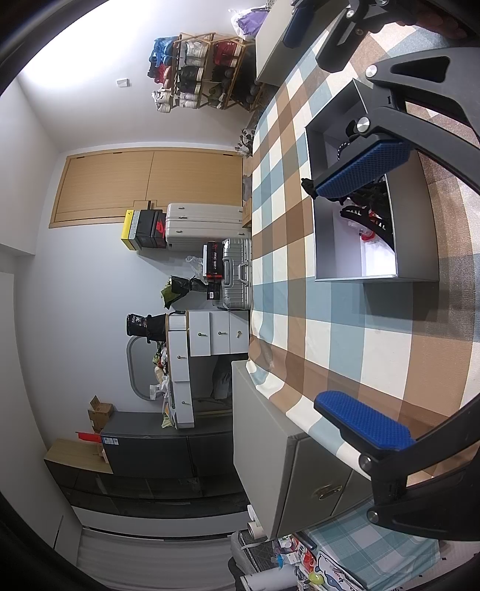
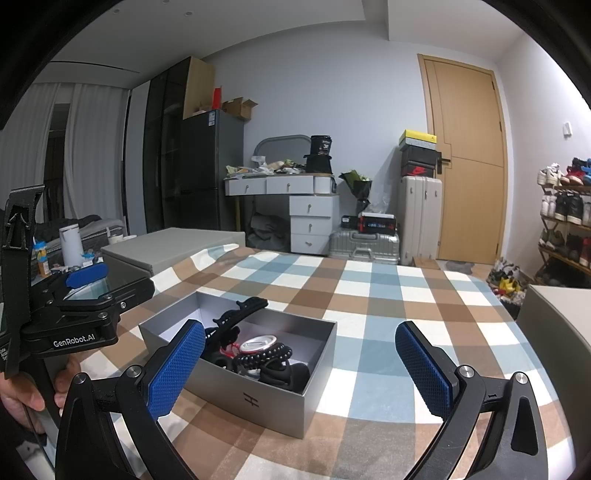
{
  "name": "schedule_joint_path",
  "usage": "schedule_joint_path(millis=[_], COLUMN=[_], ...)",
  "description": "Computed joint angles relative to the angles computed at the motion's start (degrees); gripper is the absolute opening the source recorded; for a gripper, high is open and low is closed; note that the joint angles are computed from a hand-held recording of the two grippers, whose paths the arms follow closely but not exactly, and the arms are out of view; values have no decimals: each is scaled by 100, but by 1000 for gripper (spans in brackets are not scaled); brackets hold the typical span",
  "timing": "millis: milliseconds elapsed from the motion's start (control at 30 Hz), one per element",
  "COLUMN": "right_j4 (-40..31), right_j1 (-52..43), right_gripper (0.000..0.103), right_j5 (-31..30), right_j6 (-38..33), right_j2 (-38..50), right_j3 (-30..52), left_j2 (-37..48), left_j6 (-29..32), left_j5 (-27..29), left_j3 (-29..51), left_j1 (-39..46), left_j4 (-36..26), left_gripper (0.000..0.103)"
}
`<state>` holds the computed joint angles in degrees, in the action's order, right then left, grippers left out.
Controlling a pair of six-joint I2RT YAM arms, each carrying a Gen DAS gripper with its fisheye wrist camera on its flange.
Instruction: Organize jewelry
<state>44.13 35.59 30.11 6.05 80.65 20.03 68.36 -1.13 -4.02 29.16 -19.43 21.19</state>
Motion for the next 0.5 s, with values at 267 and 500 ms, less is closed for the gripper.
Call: schedule_joint_path(millis=[267, 500], right_j4=[-4, -12], right_j1=[0, -5], right_gripper=[103, 103], right_j5=[-1, -8], right_j6=[0, 0], right_j2=[-3, -5], right_j3=[0, 5], left_j2=[21, -7], left_j6=[3, 40], left_j5=[8, 57], left_j3=[-5, 9], left_j1=[-16, -13], left_j4=[23, -34], left_gripper=[102, 102])
